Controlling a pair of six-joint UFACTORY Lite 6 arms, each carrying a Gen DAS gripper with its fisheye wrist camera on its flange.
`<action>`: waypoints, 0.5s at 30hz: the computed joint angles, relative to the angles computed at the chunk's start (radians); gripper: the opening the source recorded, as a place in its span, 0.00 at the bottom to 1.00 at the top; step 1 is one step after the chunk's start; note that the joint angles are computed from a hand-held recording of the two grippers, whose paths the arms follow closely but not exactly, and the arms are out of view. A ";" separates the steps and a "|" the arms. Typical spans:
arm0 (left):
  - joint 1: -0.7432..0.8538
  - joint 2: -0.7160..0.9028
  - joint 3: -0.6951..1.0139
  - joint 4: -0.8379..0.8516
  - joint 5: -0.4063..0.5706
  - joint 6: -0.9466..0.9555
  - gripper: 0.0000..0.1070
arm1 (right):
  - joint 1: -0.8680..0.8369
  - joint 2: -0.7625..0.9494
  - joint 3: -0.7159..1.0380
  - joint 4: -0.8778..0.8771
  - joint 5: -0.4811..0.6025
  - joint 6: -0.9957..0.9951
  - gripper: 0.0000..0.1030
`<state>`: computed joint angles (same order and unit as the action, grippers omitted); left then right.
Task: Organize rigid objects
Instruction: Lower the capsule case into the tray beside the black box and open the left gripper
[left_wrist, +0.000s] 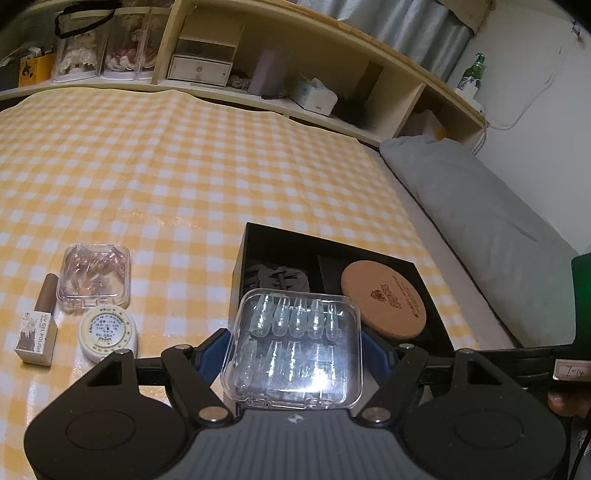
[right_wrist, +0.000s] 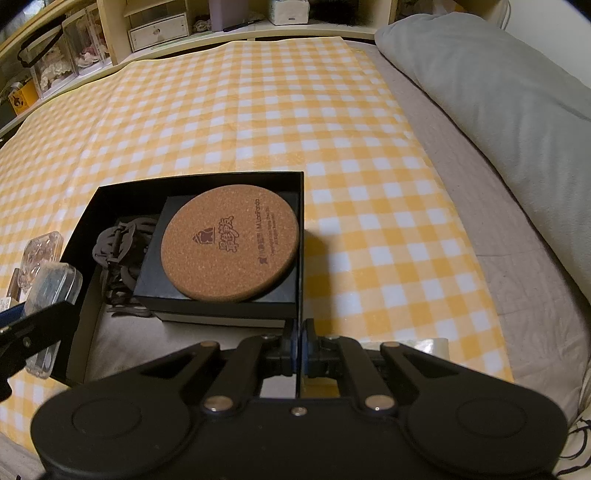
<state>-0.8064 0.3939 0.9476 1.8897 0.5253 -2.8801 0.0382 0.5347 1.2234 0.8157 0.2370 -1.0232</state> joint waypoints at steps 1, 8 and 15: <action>-0.002 -0.001 0.000 -0.002 0.001 -0.001 0.71 | 0.000 0.000 0.000 0.000 0.000 0.000 0.03; -0.014 -0.028 -0.018 0.033 0.023 -0.047 0.71 | 0.000 -0.002 -0.003 0.012 -0.002 -0.010 0.03; -0.028 -0.007 0.001 -0.003 0.032 -0.002 0.71 | -0.001 -0.002 -0.003 0.018 0.000 -0.015 0.03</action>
<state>-0.8348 0.3872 0.9481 1.8867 0.5573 -2.8821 0.0368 0.5325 1.2201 0.8337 0.2368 -1.0386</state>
